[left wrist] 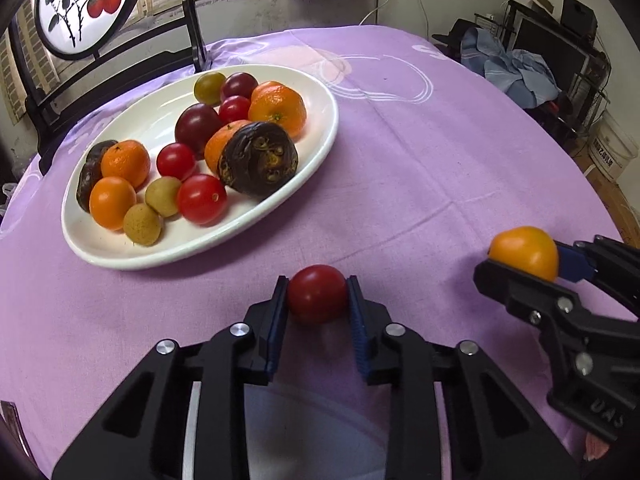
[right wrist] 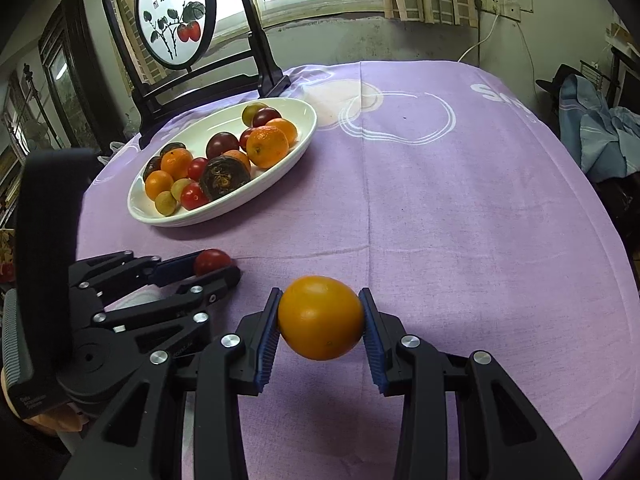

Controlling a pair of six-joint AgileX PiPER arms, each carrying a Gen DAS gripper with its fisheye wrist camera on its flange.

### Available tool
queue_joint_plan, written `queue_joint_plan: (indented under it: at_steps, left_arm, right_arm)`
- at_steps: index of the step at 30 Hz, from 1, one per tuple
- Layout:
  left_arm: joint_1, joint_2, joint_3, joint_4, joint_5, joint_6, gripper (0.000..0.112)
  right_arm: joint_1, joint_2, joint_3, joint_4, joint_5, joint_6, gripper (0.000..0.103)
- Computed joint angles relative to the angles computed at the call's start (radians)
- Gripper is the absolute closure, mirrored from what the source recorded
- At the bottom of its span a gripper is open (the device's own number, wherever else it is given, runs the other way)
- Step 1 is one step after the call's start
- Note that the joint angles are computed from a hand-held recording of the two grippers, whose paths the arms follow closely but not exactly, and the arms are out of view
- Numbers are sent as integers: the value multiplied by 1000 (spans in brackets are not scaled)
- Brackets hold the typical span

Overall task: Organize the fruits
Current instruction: 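Lower both tomatoes onto the white plate and open both grippers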

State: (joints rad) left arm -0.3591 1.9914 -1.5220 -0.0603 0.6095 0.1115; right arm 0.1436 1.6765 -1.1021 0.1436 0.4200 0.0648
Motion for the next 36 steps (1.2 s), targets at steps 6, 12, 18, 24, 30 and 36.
queue_joint_plan:
  at_steps: [6,12,18,24,30,36]
  left_arm:
    - [72,-104,79,-105,-8,104,84]
    - [168,-169,50,-145,10,164,84]
    - [227,-89,-109,-131,82,141,84]
    - [260,150,-477,-90,270,41,84]
    - [257,415,-952,1,465,-69,84]
    - [245,485,-1094,66,500,-132,51]
  right_arm:
    - [4,-27,30,112,-45,-104,64]
    - [62,-32,-22,42,-39,-42,64]
    - [131,72,-234,-84,27,39,64]
    - [175,297,-601,-161,202,89,64]
    - [171,555,-982,-186,379,116,64]
    - [138,580,-1002,-109,353,94,52]
